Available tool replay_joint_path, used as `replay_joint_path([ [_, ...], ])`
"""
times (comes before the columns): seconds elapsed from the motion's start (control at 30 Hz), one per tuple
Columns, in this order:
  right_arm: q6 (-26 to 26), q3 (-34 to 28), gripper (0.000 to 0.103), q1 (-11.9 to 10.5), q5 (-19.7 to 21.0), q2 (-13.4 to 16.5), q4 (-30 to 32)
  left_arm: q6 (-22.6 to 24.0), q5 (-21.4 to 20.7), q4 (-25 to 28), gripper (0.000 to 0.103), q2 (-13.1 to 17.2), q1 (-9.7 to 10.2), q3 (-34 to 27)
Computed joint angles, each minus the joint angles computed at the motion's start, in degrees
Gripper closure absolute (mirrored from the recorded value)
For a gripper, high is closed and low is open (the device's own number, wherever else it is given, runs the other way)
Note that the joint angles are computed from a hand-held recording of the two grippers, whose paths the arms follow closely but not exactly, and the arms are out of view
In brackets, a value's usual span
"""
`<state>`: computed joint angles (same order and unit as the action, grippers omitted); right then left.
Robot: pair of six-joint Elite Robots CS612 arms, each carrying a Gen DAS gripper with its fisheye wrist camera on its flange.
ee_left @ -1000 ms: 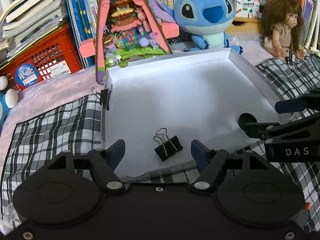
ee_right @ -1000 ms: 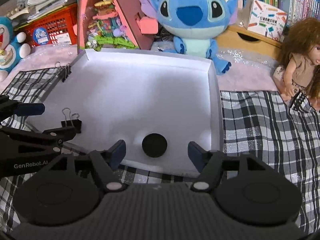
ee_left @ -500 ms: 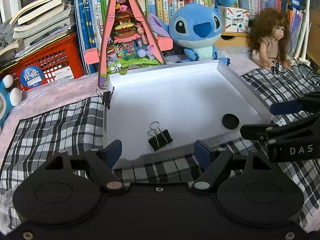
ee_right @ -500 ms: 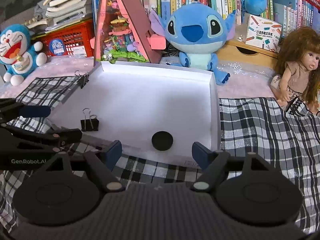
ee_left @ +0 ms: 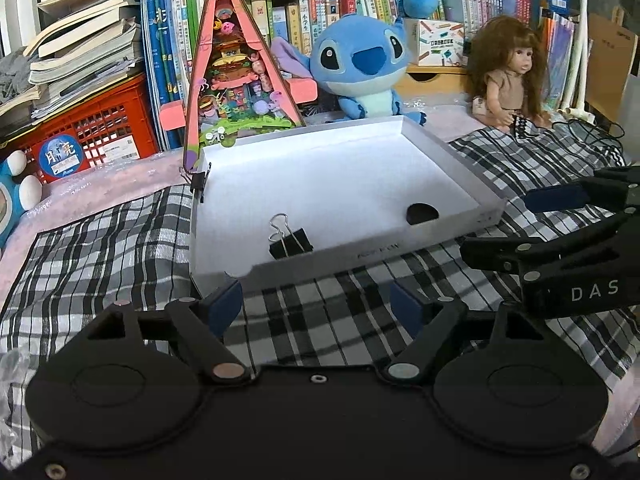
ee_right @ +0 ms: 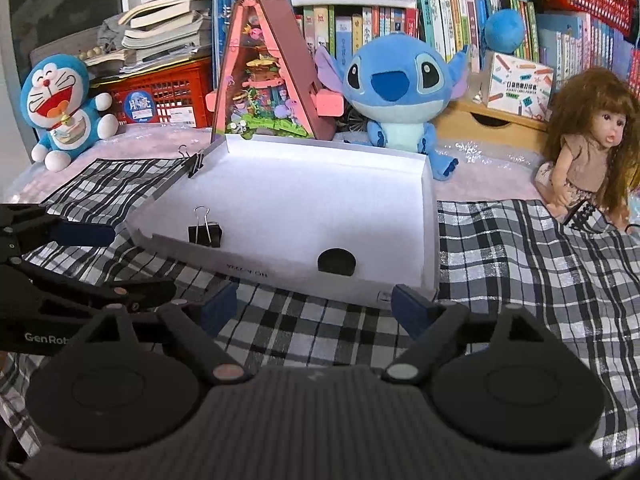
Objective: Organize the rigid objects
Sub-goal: 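Lift the left tool out of the box and back toward the objects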
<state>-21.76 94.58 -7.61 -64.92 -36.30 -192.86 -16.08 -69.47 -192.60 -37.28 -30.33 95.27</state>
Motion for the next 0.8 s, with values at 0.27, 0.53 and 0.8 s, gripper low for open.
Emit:
replay_joint_path([
  [0.27,-0.3,2.7,0.008,-1.1,2.8,-0.2,-3.5,-1.1,-0.4,-3.0,0.022,-0.2,-0.75,2.3],
  [0.53,-1.0,4.9,0.007,-1.9,4.5,-0.4,-5.5,-0.5,1.6,-6.0,0.022,-0.6,-2.11,4.8],
  [0.8,-1.5,7.2,0.007,-2.7,6.0,-0.4,-8.2,-1.5,4.7,-10.1,0.022,-0.5,-3.78,7.4],
])
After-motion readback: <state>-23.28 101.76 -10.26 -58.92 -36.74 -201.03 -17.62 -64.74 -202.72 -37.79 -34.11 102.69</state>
